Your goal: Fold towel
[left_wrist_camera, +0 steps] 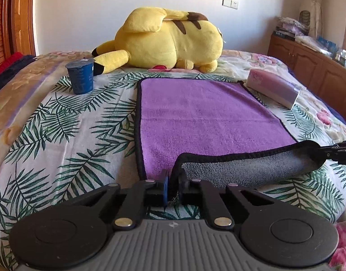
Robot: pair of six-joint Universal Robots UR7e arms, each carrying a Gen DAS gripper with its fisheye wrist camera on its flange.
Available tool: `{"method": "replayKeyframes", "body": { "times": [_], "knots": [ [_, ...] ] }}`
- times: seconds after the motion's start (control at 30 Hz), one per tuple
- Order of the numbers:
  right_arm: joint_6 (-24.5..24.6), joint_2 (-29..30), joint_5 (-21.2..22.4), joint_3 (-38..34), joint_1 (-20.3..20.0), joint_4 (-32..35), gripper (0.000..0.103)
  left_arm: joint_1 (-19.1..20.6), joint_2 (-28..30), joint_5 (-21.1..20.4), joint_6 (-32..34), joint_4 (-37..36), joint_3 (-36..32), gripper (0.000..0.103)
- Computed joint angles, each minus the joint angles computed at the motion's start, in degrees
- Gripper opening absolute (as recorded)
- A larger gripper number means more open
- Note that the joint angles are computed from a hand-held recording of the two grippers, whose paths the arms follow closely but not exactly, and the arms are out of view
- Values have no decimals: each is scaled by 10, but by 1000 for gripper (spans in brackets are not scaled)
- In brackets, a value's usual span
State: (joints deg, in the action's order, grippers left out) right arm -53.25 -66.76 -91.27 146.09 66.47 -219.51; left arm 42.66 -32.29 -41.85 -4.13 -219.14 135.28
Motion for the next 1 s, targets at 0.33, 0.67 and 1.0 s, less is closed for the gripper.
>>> {"method": "replayKeyframes", "body": {
  "times": [0.33,0.67,1.0],
  "knots": [
    [-19,9,13,6,4,-40,3,-9,0,-6,19,-34,5,0],
    [-26,12,22,2,11,-56,3,-4,-2,-24,35,-52,-3,0],
    [-34,12,42,-10,17,-49,3,-6,-11,-27,74,-46,-18,0]
  ]
}}
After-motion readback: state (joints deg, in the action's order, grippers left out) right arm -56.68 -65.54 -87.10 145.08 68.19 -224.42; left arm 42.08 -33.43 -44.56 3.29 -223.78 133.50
